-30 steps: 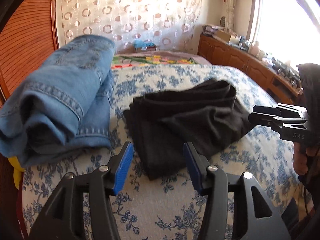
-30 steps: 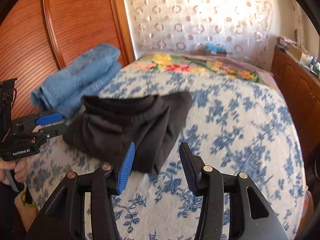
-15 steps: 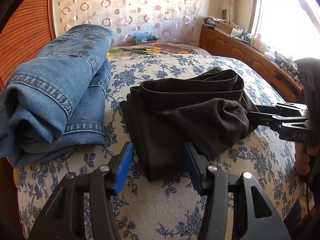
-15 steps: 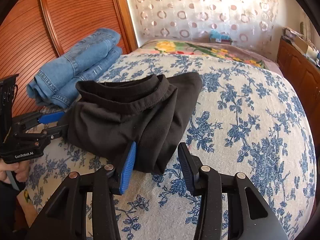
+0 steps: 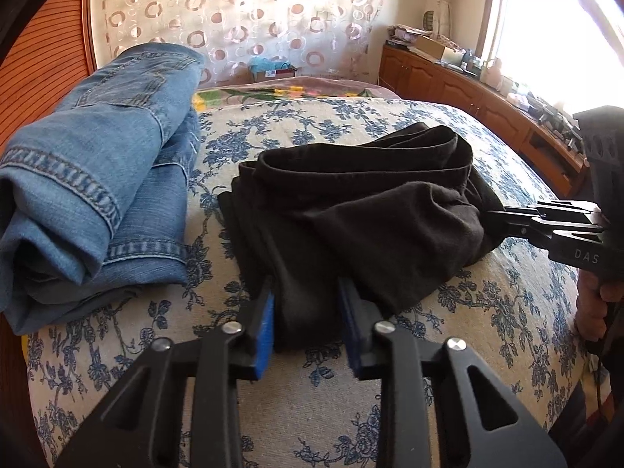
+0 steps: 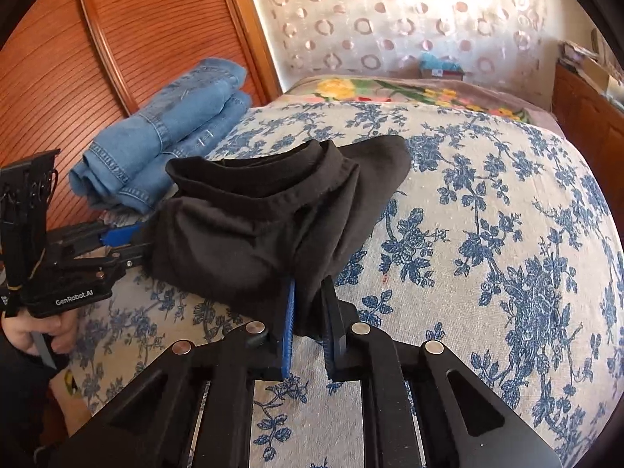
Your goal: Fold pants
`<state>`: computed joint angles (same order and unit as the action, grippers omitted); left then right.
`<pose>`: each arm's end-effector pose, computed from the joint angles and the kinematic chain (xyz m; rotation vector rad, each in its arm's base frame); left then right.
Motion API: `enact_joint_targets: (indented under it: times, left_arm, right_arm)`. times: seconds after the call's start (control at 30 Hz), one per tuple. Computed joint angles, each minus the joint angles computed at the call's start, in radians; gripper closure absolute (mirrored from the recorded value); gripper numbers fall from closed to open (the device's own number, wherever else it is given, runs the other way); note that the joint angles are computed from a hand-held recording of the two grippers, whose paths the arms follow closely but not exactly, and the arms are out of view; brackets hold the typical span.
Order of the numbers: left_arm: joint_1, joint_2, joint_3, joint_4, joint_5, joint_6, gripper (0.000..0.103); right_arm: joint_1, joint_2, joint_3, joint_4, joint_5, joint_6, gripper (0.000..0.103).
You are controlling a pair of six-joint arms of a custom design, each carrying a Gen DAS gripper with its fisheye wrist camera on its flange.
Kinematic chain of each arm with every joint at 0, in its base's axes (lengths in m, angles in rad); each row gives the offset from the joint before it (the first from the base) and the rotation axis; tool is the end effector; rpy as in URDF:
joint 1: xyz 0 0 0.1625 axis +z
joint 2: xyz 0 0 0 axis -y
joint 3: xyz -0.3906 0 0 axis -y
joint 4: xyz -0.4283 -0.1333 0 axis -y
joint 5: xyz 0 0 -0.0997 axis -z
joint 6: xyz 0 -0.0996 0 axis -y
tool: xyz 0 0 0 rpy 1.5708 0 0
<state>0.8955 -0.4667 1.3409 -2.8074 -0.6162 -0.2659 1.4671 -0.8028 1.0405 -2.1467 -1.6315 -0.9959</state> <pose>-0.2934 -0.7096 -0.0087 0.2525 2.2813 -0.9090 0.0422 -0.8234 0.2819 1.2334 -2.6137 0.3749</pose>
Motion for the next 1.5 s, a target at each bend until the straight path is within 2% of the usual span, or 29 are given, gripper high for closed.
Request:
enact_joint_targets:
  times: [0.1, 0.2, 0.6, 1.07, 1.33, 1.43, 1.5]
  left_arm:
    - [-0.002, 0.001, 0.004, -0.022, 0.001, 0.014, 0.093]
    - [-0.01, -0.005, 0.016, -0.043, 0.004, 0.017, 0.096]
    - [-0.077, -0.035, 0.127, -0.169, -0.062, 0.039, 0.097]
    - [-0.131, -0.029, 0.177, -0.148, -0.071, -0.014, 0.097]
    - [-0.135, -0.026, 0.175, -0.111, -0.052, -0.043, 0.093]
    - [-0.14, -0.029, 0.179, -0.11, -0.038, -0.053, 0.088]
    - [-0.145, -0.032, 0.181, -0.108, -0.02, -0.059, 0.077]
  right_arm:
    - [-0.001, -0.002, 0.005, -0.006, 0.003, 0.0, 0.094]
    - [-0.001, -0.01, 0.014, -0.014, 0.006, -0.005, 0.094]
    - [-0.051, -0.159, 0.156, -0.016, 0.048, -0.045, 0.095]
    - [-0.103, -0.306, 0.305, -0.031, 0.071, -0.087, 0.095]
    - [-0.109, -0.332, 0.352, -0.099, 0.068, -0.122, 0.092]
    - [-0.114, -0.341, 0.353, -0.105, 0.087, -0.12, 0.092]
    - [-0.113, -0.346, 0.354, -0.117, 0.098, -0.123, 0.091]
